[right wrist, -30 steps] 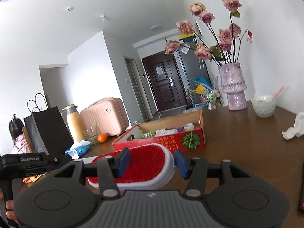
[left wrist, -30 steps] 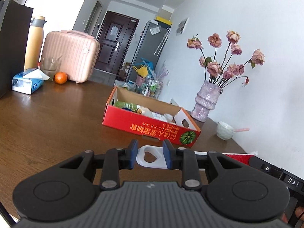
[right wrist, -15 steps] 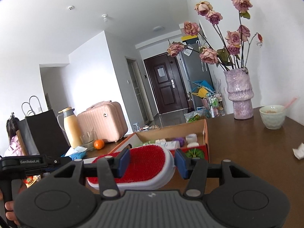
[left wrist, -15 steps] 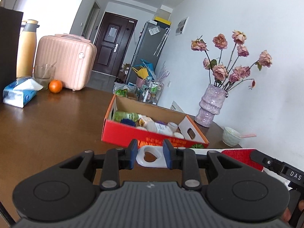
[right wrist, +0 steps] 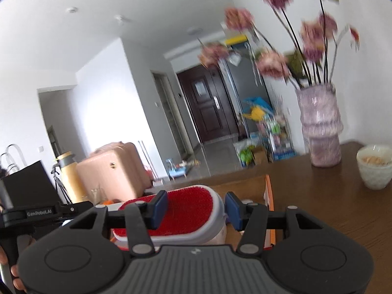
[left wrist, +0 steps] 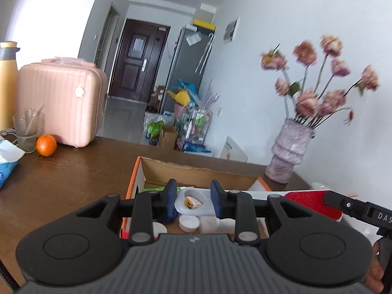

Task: Organize rigid objects
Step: 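Lower the lint roller into the box and open both tools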

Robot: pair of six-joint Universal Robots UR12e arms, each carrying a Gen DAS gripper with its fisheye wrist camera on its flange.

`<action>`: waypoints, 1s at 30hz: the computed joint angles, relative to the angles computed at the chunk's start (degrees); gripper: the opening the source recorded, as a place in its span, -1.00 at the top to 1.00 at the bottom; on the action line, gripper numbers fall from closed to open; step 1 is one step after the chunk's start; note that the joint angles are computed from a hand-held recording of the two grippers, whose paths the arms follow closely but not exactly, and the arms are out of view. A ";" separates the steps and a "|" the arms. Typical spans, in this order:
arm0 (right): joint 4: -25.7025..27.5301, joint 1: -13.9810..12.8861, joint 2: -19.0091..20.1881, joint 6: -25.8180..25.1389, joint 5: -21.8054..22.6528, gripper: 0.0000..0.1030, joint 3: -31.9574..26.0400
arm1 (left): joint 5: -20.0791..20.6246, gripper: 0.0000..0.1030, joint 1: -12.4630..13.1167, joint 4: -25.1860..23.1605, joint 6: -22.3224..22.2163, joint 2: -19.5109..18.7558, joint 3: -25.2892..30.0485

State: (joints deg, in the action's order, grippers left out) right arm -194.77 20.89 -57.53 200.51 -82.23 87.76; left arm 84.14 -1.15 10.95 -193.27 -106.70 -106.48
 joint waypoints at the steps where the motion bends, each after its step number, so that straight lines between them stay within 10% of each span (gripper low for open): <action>1: 1.66 -0.21 0.74 0.45 0.22 0.01 -1.21 | -0.34 0.43 0.12 -1.64 0.11 -1.04 1.41; 13: 15.66 0.49 7.68 -4.80 -6.15 0.05 -10.66 | -6.23 0.29 1.31 -14.30 2.69 -9.40 9.92; 15: 17.41 0.60 7.85 -7.47 -6.39 0.04 -11.14 | -6.05 -0.11 1.11 -14.66 5.52 -9.59 10.17; 23: 20.36 1.24 7.79 -19.43 -9.04 -0.30 -14.99 | 2.01 -0.49 -0.39 -14.54 12.33 -9.46 12.55; 30: 24.09 1.16 6.28 -17.90 -7.03 -0.35 -15.51 | 3.90 -0.67 -0.49 -15.43 12.17 -7.31 11.43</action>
